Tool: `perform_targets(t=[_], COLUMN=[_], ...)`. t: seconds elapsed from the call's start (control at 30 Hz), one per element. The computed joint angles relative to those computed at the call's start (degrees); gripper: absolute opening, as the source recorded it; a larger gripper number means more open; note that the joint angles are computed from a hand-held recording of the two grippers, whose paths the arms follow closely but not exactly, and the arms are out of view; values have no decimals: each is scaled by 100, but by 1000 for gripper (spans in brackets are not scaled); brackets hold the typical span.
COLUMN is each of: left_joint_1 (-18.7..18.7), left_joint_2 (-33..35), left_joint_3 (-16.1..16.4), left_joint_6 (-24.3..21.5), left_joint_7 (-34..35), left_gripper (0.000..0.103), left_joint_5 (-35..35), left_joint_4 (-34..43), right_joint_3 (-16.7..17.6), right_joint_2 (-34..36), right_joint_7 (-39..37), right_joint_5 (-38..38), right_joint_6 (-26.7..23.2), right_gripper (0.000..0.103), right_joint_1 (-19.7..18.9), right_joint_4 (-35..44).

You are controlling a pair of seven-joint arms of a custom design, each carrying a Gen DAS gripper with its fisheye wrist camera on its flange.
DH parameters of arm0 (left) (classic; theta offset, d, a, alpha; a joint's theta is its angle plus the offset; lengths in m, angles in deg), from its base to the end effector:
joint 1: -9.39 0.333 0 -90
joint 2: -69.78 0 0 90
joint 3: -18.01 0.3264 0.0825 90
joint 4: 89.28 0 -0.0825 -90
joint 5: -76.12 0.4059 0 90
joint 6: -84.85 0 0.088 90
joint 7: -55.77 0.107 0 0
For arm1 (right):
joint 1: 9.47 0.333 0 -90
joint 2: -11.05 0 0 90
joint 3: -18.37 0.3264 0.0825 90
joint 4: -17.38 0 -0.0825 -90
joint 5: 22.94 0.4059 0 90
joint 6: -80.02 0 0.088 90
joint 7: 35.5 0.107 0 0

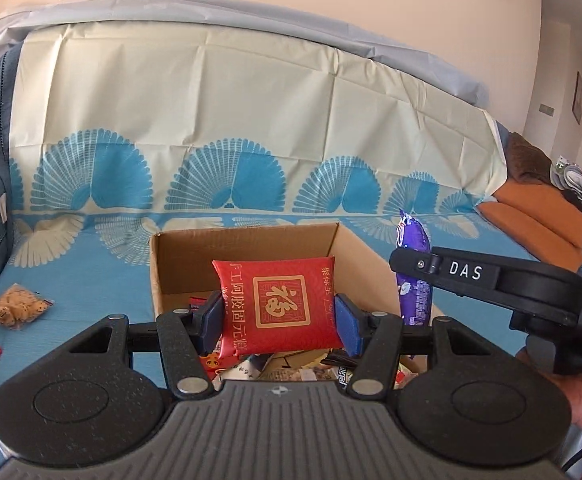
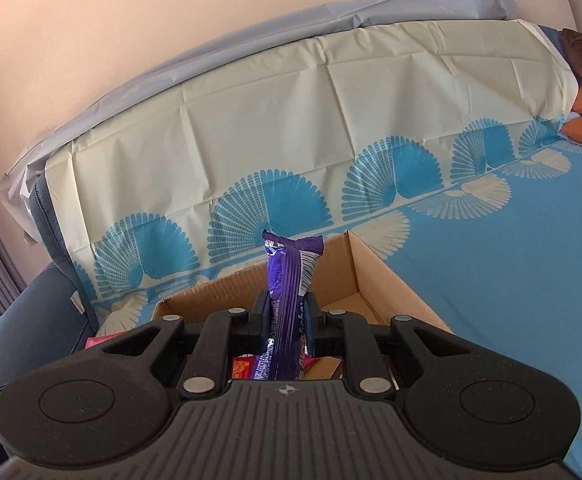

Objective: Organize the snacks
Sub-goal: 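Carry the purple bar with the right gripper while the left carries the red pack over the box, then open both grippers to drop the red pack and purple bar into the box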

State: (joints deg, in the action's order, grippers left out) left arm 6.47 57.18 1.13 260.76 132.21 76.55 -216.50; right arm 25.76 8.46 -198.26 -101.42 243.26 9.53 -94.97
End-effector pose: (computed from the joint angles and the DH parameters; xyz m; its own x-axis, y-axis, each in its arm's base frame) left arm 0.5142 -0.1995 0.5956 -0.2222 -0.9655 0.1359 -0.5060 -0.0050 -0.8625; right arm 0.5150 0.3154 0.5695 -0.0028 -0.9378 -0.3470 -0.4006 0.3190 -0.8589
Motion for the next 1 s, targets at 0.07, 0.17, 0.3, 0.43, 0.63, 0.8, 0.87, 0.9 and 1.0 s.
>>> perform_targets(t=[0.07,0.17,0.3,0.43,0.63,0.8,0.87,0.9,1.0], left_joint_1=[-27,-46,-111,-196,-241,-460,-331,-294,-87], left_joint_2=[6,10,-14,-43,-69,-72,-112,-131,-210], left_joint_3=[16,56,125,200,241,408,309,289,173], left_joint_6=[-25,-64,-84,-73,-105,-235,-149,-105,48], left_joint_7=[11,3,72,211,327,674,557,508,230], left_gripper=[63,63,63,63,63,74,74,74,73], left_joint_5=[-21,-68,-149,-285,-442,-793,-720,-723,-659], left_joint_4=[-1,-5,-16,-34,-51,-50,-139,-182,-343], right_joint_3=[-6,-10,-5,0,-2,-28,-13,-12,-27], right_joint_2=[10,34,52,75,91,202,234,234,226], right_joint_7=[-14,-38,-74,-128,-176,-892,-1098,-1086,-1022], right_joint_5=[-14,11,9,-8,23,629,791,774,771], right_joint_6=[-9,-1,-4,-6,-88,60,-106,-183,-274], right_gripper=[17,17,17,17,17,22,45,46,46], right_joint_1=[-5,-1,23,58,92,120,173,193,218], right_joint_4=[9,44,74,116,130,170,198,207,206])
